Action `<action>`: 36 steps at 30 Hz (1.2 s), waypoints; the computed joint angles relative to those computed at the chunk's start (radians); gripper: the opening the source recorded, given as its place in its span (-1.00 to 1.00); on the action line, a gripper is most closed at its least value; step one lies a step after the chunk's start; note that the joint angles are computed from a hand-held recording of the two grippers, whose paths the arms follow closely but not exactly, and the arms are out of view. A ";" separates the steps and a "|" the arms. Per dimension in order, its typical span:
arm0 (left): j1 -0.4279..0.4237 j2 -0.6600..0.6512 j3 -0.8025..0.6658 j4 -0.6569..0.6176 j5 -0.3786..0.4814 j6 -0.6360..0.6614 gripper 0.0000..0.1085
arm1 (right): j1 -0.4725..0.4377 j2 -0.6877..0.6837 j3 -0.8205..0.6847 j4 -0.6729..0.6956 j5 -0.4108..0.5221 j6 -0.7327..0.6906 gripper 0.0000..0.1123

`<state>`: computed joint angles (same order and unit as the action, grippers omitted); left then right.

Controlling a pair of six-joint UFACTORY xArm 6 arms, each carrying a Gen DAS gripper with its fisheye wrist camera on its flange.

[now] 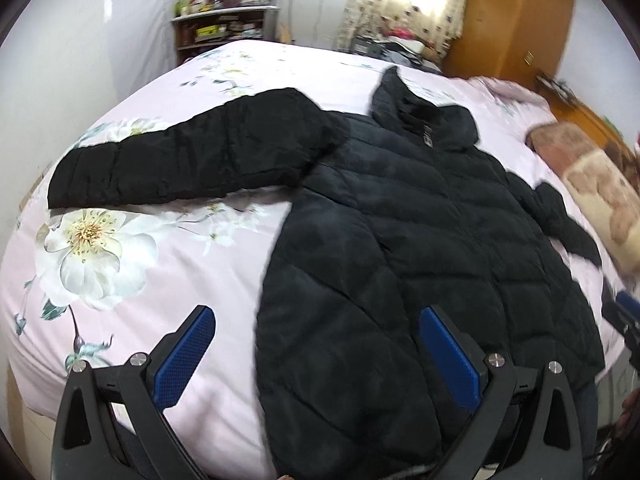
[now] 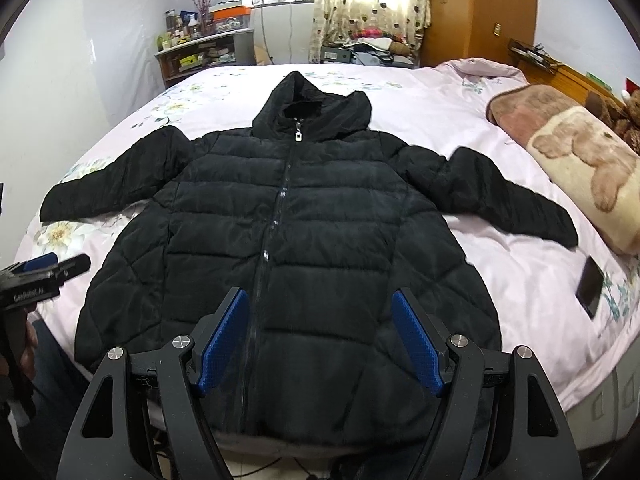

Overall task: Fold large clothes
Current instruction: 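Grasp the jacket sleeve cuff with the left gripper and lift it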

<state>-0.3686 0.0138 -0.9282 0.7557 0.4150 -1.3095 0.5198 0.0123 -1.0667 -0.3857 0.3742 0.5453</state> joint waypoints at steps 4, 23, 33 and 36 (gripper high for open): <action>0.074 0.041 -0.027 0.042 -0.011 -0.044 0.89 | 0.004 0.108 -0.111 0.045 0.007 -0.073 0.33; 0.456 0.260 -0.141 0.166 -0.081 -0.262 0.77 | 0.023 0.584 -0.665 0.211 0.151 -0.310 0.33; 0.481 0.322 -0.220 0.330 -0.020 -0.373 0.17 | 0.002 0.679 -0.792 0.178 0.234 -0.296 0.33; 0.472 0.304 -0.225 0.282 -0.010 -0.308 -0.61 | -0.006 0.674 -0.783 0.171 0.237 -0.283 0.33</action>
